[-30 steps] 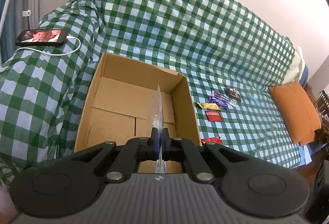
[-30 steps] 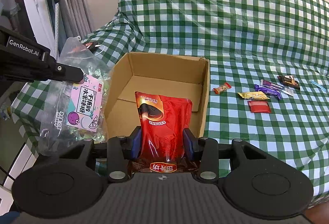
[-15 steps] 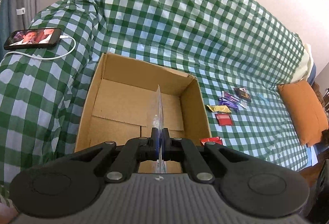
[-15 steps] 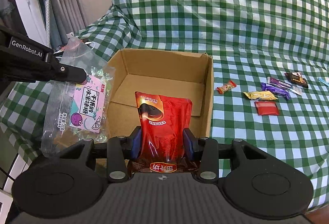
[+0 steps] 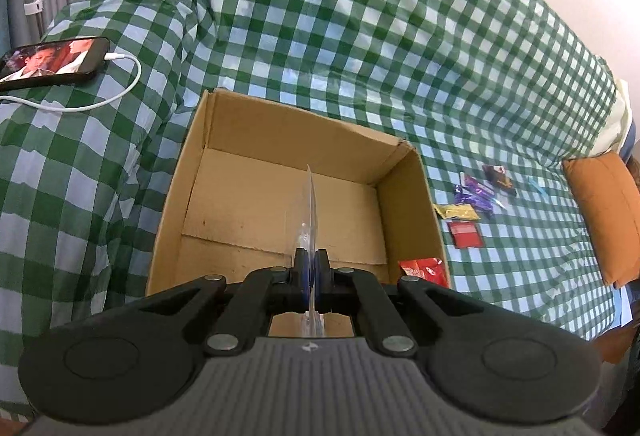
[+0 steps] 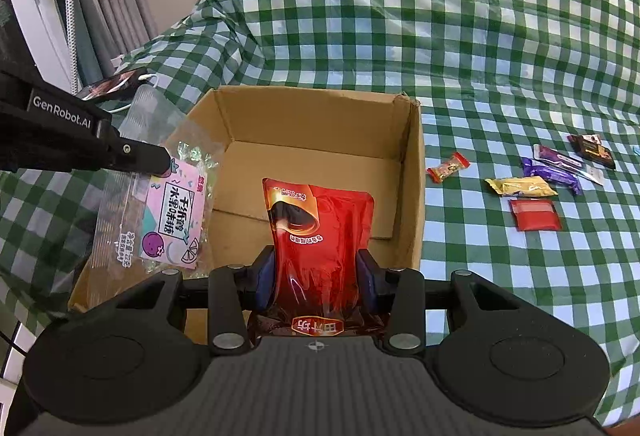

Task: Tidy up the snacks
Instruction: 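Open the right tool dropping the red pouch while the left tool releases the candy bag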

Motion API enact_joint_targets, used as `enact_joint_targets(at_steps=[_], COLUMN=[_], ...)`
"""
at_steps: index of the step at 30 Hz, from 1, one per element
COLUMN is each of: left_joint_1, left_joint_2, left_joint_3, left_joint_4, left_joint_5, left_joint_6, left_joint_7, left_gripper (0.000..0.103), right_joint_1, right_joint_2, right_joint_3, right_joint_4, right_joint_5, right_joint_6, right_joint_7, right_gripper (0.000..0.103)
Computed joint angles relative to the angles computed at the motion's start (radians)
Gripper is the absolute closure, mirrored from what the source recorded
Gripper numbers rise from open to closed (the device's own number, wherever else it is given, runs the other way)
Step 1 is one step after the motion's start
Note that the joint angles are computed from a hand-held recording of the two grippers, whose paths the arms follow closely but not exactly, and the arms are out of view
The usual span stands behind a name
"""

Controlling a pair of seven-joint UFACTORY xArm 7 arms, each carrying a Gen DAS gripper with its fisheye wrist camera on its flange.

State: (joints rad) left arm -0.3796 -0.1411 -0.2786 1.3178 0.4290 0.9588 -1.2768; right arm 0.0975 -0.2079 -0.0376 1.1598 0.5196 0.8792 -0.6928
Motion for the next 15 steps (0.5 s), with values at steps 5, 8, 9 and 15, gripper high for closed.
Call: enact_joint_targets(at_steps=[5,8,9,15], left_joint_1=[0.006,0.008,0.009,0.014], left_joint_2=[0.021,0.038,0.045,0.099], left_joint_3=[0.017,0.024,0.027,0.053], left_joint_4=[-0.005,-0.002,-0.001,0.021], left_joint_5=[-0.015,-0.014,-0.011,0.008], left_joint_6=[-0.015,-0.016,-0.017,0.016], left_joint_7=[0.026,0.034,0.036,0.029], left_gripper=[0.101,0.101,0.101,0.095], right_joint_1=[-0.004,-0.009,-0.009,-0.002], right_joint_2=[0.066,0.085,0.093,0.149], right_joint_3=[0.011,0.021,0.025,0.057], right_joint_4=[0.047,0.053,0.057,0.073], right_joint_5=[-0.006,-0.011,-0.013,-0.049], right_joint_6=[-0.014,-0.025,-0.031,-0.094], right_joint_7=[0.004,0.008,0.01,0.051], right_gripper=[0.058,0.058,0.058,0.053])
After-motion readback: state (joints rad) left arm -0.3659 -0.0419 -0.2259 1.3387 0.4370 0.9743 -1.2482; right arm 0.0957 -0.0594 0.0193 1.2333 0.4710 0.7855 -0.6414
